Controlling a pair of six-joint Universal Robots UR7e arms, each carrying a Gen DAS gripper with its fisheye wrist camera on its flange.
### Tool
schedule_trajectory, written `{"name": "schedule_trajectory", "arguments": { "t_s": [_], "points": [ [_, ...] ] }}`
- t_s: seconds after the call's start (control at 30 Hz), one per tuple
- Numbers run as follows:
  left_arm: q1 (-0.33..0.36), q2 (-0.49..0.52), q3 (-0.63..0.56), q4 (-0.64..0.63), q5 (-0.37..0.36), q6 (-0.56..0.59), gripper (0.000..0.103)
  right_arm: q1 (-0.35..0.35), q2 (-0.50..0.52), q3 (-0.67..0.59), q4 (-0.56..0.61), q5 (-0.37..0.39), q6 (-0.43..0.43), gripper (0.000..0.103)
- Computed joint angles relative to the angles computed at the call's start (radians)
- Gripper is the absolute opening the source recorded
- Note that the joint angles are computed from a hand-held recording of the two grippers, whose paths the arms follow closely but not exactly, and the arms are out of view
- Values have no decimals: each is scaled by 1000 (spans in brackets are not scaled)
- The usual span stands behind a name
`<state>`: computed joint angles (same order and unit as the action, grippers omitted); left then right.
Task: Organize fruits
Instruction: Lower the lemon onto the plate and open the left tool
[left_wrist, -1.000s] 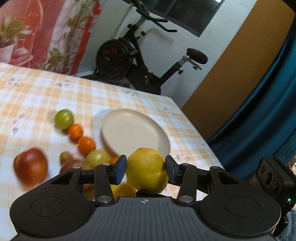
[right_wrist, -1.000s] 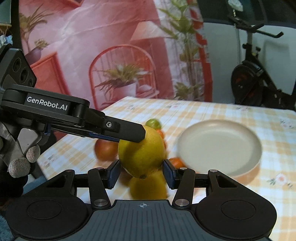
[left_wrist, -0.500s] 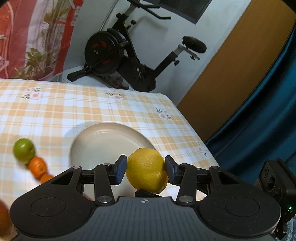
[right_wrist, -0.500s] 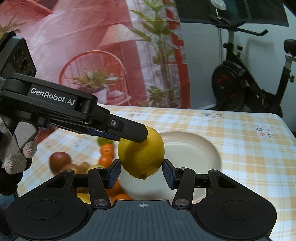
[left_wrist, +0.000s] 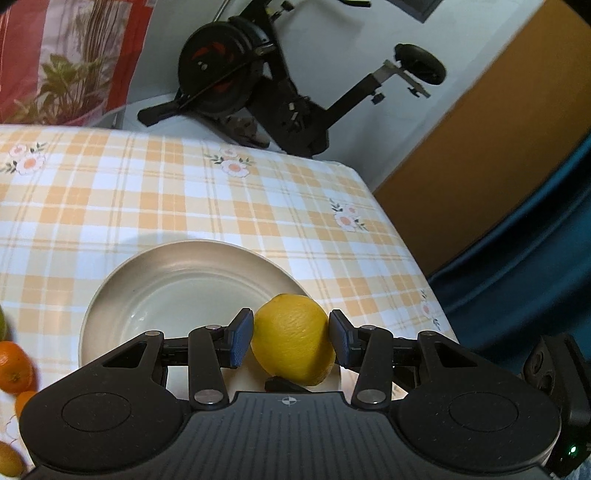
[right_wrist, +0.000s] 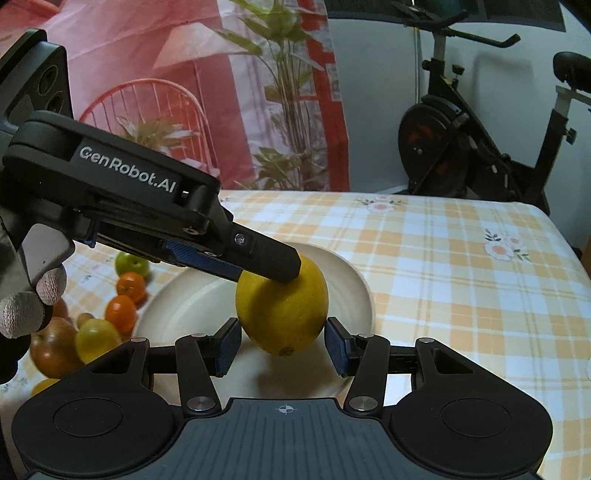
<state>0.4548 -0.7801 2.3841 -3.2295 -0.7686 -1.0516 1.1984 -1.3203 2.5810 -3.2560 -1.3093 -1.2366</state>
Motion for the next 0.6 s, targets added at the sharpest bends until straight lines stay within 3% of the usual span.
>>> {"name": "schedule_trajectory", "arguments": {
  "t_s": [0.33,0.6],
  "points": [
    [46,31,-42,21,11,-8,46,33,92,-25,-110,-60,10,46],
    [45,46,-56,22,19,-7,45,25,109,-12,-199,-42,1,45]
  ]
}}
